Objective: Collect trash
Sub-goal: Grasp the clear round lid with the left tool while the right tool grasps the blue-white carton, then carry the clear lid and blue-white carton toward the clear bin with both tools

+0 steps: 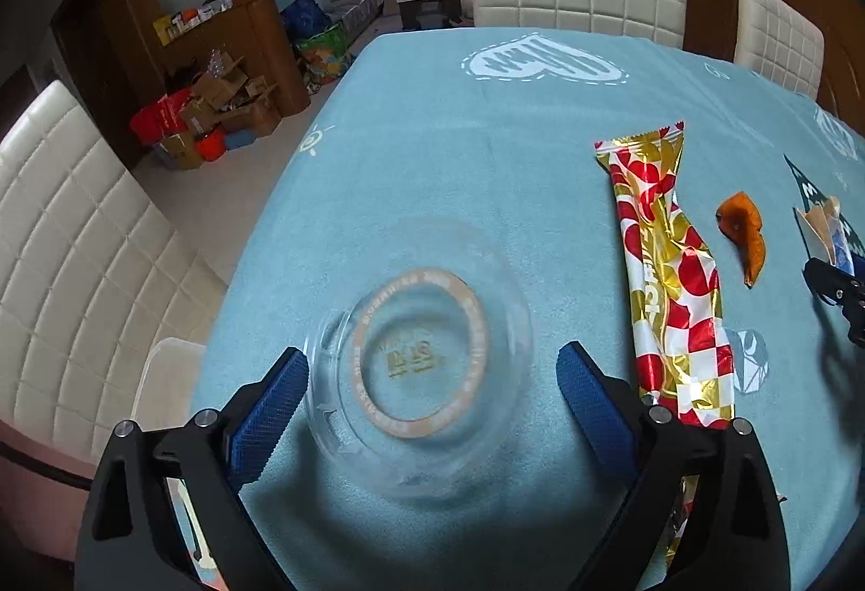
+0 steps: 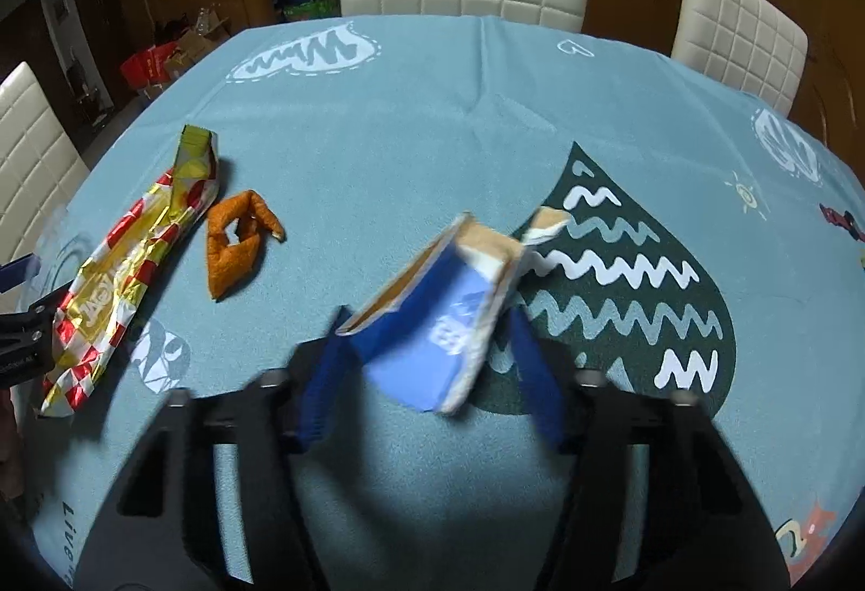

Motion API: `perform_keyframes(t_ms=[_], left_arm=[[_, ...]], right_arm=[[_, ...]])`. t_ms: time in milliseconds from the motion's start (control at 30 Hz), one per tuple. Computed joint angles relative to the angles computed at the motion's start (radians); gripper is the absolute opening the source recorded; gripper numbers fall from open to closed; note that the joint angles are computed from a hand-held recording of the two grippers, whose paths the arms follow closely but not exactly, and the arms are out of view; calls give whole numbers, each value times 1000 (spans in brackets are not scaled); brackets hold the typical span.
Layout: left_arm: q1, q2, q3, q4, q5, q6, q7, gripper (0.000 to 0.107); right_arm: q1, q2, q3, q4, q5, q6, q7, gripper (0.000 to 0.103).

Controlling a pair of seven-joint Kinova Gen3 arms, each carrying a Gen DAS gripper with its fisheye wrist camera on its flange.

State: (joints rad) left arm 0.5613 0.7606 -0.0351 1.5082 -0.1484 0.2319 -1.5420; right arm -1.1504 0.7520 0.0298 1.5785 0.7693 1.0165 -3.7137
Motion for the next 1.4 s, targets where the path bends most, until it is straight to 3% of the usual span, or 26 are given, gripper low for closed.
perform_keyframes(t_ms=[100, 167, 233, 300, 333, 633, 767, 1033, 1400], left_arm=[[-71, -1, 83, -7, 23, 19, -46, 77], [-63, -7, 76, -2, 26, 13, -45, 59], [-43, -16, 52, 8, 21, 4, -35, 29], [-81, -20, 95, 8, 40, 17, -62, 7], [-112, -19, 129, 2, 59, 33, -81, 4], [-92, -63, 117, 71, 73, -23, -100, 4], [-49, -115, 73, 141, 60, -86, -97, 4], [-75, -230, 78, 295, 69, -205, -129, 4], [-215, -353, 147, 478, 85, -317, -193, 4]], right_arm=[[-8, 2, 0, -2, 7, 5, 0, 40], [-10, -1, -2, -1, 10, 2, -2, 39], [-12, -5, -3, 5, 12, -5, -8, 39], [-14, -7, -2, 8, 15, -3, -11, 39], [-18, -7, -2, 6, 17, 4, -12, 39], [-44, -16, -12, -10, 29, 61, -25, 38], [-64, -22, -21, -31, 35, 109, -22, 38], [-119, -12, -38, -146, 83, 222, 61, 38], [-145, 42, -24, -332, 142, 144, 236, 38]])
